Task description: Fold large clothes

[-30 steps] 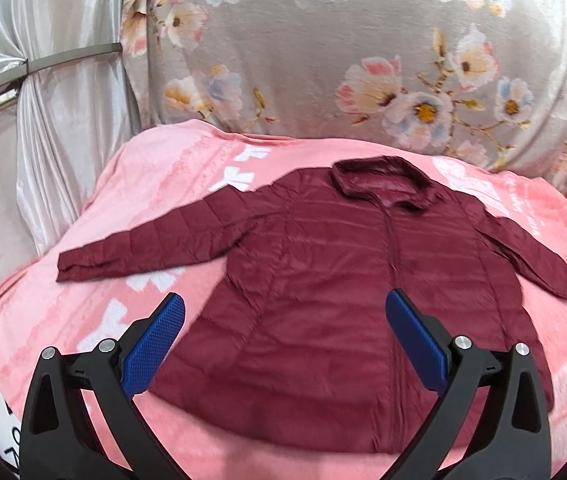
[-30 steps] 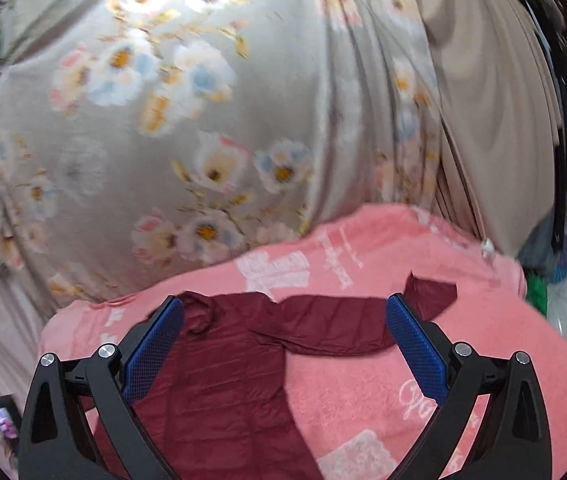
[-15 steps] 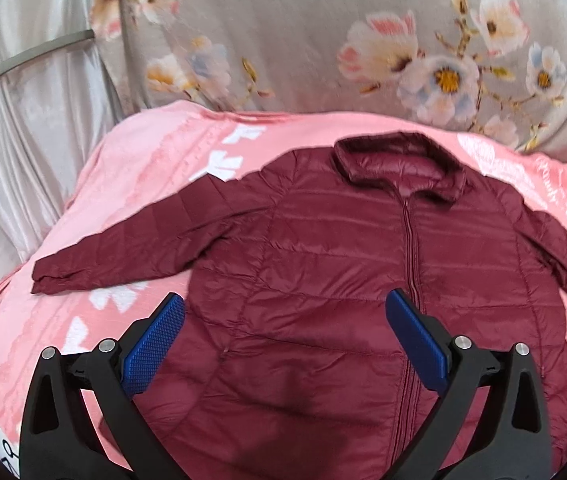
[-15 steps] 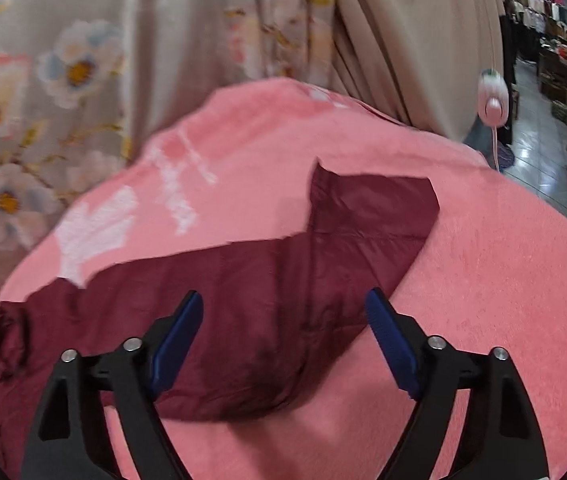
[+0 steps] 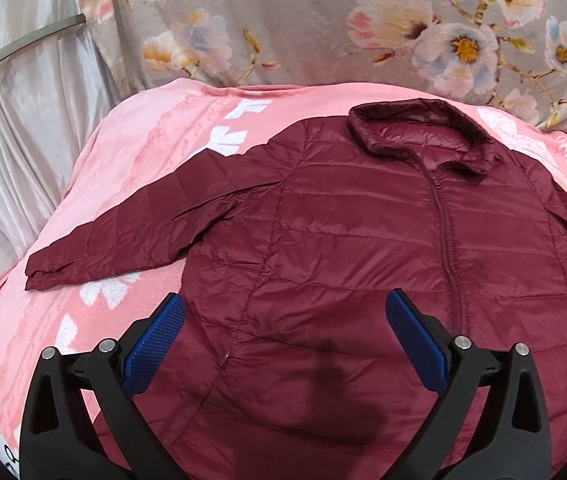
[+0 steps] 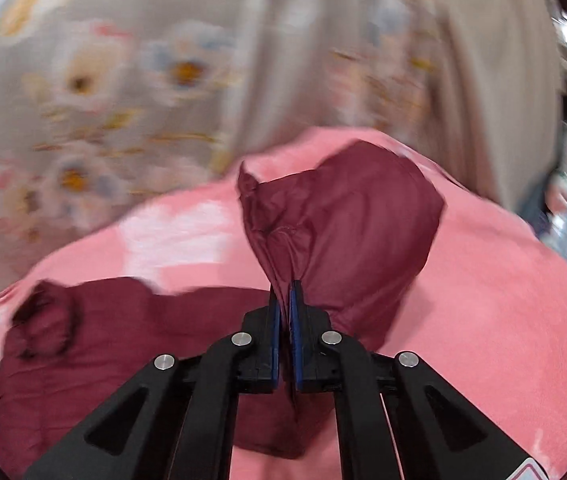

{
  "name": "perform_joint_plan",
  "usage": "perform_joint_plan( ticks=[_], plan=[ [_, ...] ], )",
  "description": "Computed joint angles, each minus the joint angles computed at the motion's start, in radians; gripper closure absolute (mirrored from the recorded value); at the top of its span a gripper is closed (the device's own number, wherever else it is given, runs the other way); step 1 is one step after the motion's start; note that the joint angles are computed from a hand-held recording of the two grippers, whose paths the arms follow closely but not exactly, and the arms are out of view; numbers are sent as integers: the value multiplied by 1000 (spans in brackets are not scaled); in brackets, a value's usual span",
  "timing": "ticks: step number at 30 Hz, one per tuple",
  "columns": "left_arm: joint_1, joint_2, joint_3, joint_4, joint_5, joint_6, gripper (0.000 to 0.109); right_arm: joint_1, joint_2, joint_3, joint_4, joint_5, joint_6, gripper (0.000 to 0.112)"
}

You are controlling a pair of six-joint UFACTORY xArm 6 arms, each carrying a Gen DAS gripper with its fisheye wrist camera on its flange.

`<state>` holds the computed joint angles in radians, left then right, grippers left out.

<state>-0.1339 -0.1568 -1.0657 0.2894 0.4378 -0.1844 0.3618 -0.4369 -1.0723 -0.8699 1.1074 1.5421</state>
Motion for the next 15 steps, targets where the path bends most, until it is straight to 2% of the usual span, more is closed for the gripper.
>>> perform_joint_plan(
  ticks=[4,8,12,15],
  plan=[
    [27,20,-15,-12,10,11,10,98,246,-261,-13,-140,-99,108],
    [65,43,-36,-30,14,33,10,153,495,-488,94,-306,-220,108],
    [105,72,-64,-75,21,70,10,199,706,-681,229,-358,-348,108],
    [123,100,-97,-159,39,140,11,218,807,-767,326,-365,-408,108]
  ],
)
